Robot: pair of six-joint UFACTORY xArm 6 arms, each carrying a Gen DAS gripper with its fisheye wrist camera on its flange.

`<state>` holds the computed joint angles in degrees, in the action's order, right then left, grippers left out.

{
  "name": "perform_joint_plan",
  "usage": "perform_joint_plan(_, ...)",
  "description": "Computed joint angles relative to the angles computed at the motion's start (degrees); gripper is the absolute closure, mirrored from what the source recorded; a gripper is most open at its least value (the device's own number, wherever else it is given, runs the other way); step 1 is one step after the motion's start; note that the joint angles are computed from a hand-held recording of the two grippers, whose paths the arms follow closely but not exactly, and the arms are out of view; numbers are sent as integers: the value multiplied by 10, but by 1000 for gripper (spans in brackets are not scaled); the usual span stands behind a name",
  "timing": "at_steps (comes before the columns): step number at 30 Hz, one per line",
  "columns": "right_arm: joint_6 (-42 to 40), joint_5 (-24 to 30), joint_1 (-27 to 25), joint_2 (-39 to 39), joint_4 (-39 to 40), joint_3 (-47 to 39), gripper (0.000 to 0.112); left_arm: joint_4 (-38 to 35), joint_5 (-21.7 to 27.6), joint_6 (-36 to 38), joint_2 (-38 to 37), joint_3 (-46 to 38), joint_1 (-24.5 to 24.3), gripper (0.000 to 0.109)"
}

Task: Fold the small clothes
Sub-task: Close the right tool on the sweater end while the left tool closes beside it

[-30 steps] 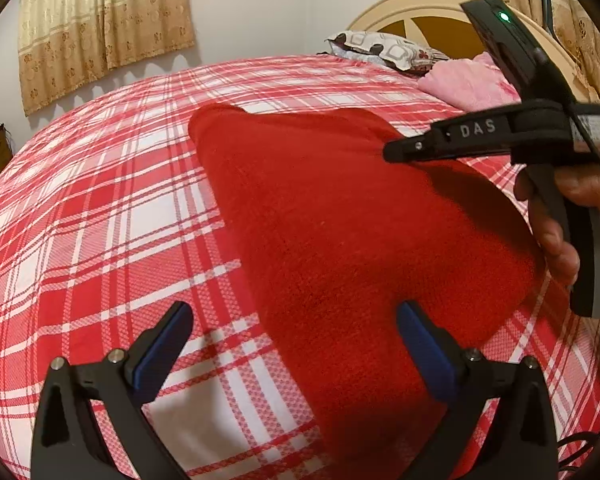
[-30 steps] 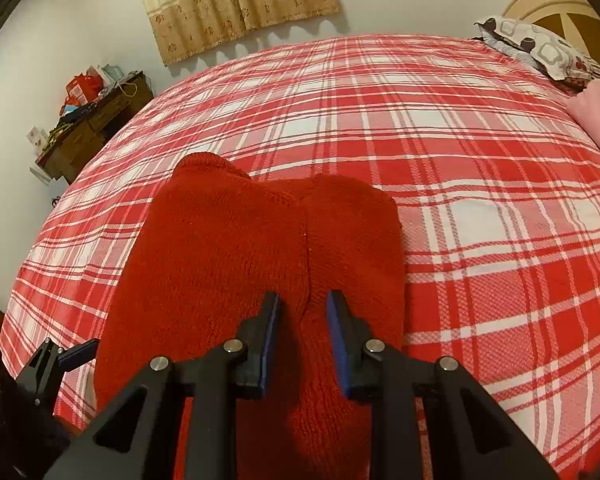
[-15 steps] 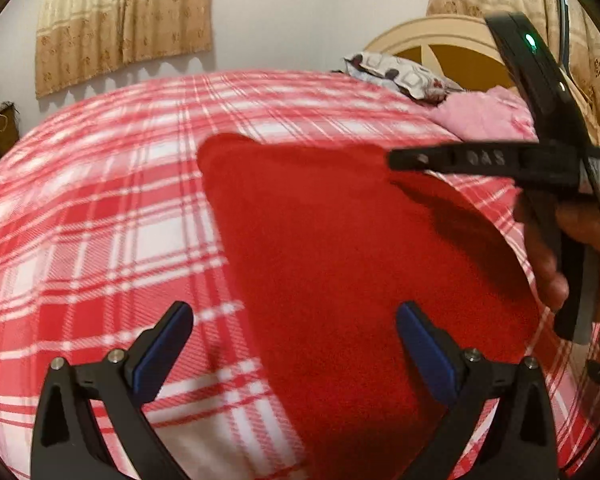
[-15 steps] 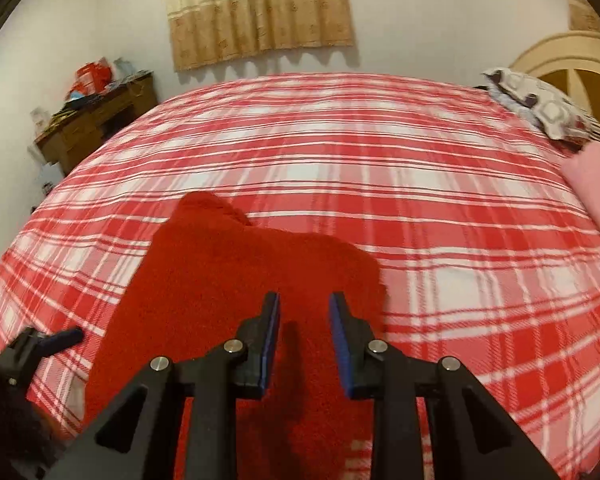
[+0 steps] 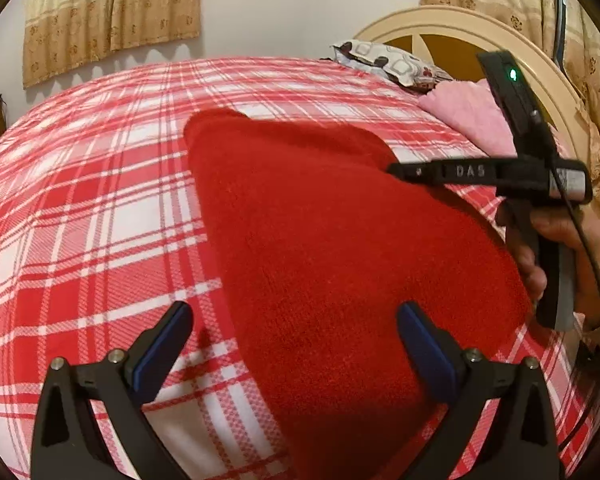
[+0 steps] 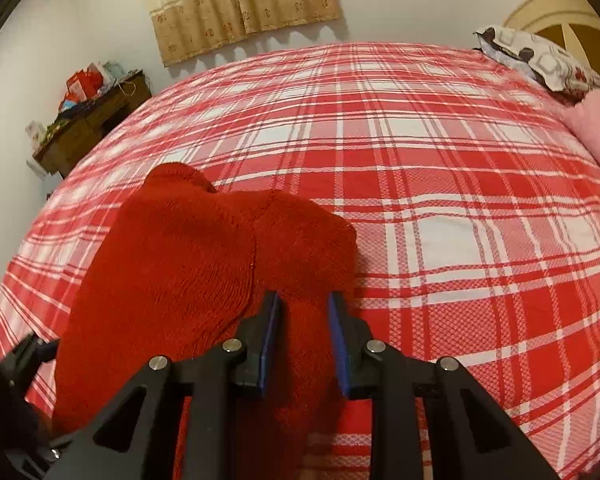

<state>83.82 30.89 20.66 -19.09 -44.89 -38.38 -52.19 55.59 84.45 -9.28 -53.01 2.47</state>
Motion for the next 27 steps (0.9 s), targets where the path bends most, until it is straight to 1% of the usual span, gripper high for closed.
perform_joint_plan(2,1,-6,-3,4,4,0,87,-25,6,-2,2,-8,10,6)
perform_joint_plan(4,21,-30,-14,-5,-7,17,84,-26,11,-15,11,-19,16,6)
perform_joint_plan(5,35,-37,-17,-10,-15,26,78,-16,9,-23,16,-23,14,6)
perform_joint_plan(6,51,-37,-19,-14,-25,32,68,-8,10,-26,20,-25,12,6)
perform_joint_plan(9,118,-106,-48,-35,-60,70,65,13,10,-28,28,-20,3,6)
perform_joint_plan(10,125,-115,-51,-40,-64,75,65,14,12,-28,29,-22,2,6)
perform_joint_plan(12,127,-111,-46,-47,-76,75,65,12,15,-25,28,-21,3,6)
perform_joint_plan(15,131,-120,-49,-61,-89,78,65,20,38,-38,45,-38,10,6)
perform_joint_plan(18,145,-160,-74,-76,-96,92,63,27,61,-60,61,-54,15,6)
perform_joint_plan(21,121,-198,-98,-82,-54,109,63,25,57,-56,56,-47,15,6)
perform_joint_plan(23,73,-239,-113,-77,5,122,62,26,49,-52,51,-41,12,6)
perform_joint_plan(24,67,-244,-116,-73,10,123,60,27,48,-53,50,-40,11,6)
perform_joint_plan(25,77,-240,-117,-69,-3,120,58,27,48,-54,50,-39,11,6)
perform_joint_plan(27,101,-257,-127,-59,-28,118,48,27,48,-56,51,-41,11,6)
